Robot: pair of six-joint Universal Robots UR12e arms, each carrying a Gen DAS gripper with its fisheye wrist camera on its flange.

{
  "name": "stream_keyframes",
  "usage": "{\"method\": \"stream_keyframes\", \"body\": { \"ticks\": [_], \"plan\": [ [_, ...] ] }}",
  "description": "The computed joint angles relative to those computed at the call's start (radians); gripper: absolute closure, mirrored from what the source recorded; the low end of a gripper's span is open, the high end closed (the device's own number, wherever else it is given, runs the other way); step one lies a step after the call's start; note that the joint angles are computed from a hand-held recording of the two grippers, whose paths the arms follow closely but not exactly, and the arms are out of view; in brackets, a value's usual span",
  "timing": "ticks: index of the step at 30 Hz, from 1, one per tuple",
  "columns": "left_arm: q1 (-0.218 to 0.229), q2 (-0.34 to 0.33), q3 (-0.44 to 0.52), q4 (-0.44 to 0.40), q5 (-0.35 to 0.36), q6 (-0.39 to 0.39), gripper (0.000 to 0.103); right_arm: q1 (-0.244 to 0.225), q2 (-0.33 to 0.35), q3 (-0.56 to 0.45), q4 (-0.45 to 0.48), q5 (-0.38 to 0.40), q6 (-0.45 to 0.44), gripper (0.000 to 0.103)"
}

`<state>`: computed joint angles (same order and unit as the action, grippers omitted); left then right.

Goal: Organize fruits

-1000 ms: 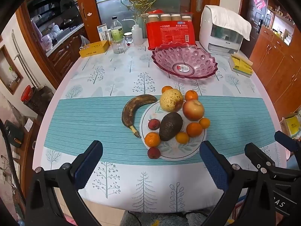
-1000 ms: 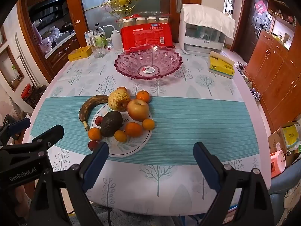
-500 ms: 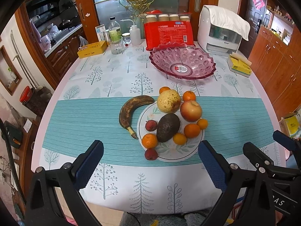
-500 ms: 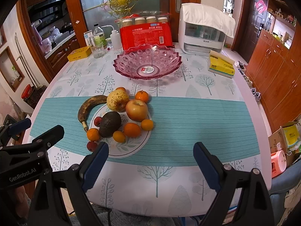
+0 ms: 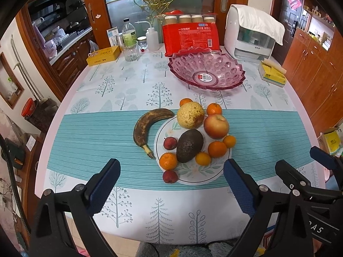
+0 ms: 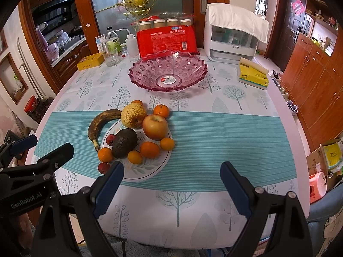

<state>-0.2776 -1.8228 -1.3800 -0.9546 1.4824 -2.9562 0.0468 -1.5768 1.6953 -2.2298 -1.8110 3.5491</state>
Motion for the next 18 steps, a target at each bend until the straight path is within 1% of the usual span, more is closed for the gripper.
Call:
{"method": "stream_keyframes", "body": {
  "ticks": [14,18],
  "plan": [
    [0.004,-0.002,0.0,-0.004,-0.007,0.001,0.007,-0.002,0.001,-0.001,0.001,0.002,-0.001,0.011],
    [0.004,-0.002,0.0,-0.004,-0.008,0.002,0.007,0.005,0.004,-0.02,0.018,-0.002,0.005,0.011]
  ]
}}
